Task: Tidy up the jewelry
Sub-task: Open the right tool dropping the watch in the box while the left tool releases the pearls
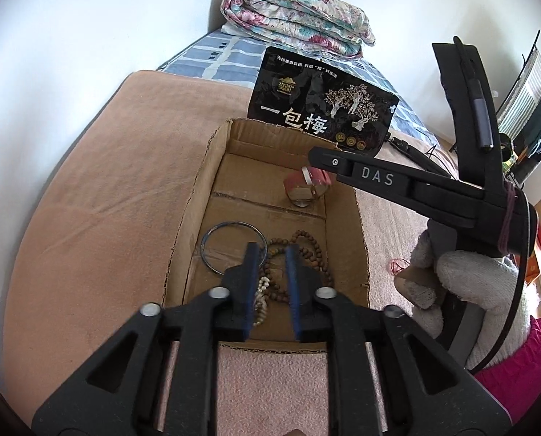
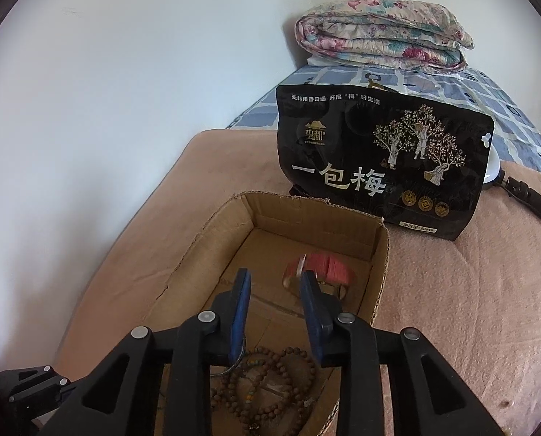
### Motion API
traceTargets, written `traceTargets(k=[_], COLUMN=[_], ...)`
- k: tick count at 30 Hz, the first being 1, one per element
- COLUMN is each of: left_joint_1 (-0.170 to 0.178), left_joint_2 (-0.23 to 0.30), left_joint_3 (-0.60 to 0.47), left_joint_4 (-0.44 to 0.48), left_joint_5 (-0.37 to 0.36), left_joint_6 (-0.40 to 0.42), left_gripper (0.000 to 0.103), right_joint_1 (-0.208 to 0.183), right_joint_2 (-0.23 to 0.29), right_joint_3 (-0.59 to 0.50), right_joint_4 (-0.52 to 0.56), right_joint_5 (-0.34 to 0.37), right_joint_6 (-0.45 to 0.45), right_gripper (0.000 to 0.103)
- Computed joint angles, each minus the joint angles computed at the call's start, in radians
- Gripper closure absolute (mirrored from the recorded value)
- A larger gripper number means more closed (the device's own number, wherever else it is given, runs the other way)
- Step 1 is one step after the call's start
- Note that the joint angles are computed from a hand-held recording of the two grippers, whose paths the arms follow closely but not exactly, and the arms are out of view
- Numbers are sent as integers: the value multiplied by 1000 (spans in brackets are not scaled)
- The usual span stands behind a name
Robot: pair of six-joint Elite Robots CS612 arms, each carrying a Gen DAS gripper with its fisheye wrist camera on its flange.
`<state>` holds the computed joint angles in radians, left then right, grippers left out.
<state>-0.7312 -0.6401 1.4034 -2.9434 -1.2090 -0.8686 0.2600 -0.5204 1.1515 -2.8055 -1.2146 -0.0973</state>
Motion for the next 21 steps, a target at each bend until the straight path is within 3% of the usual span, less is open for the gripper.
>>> traceTargets(k=[1, 9, 21], left_joint_1=[-1, -15, -51], left_joint_2=[-1, -22, -44], left_joint_3=[2, 17, 23], left_joint_4=[-4, -7, -24], left_joint_5=[4, 44, 106], left_joint_6=[-1, 9, 53], left_gripper=[71, 71, 71], right_joint_1=[0, -3, -24], right_joint_2=[-3, -39, -116], right_joint_3=[5, 51, 158], right_joint_4=[-5, -61, -156], right_joint_5=[-2, -17, -43], right_joint_6=[1, 0, -6], right_gripper=[71, 51, 30])
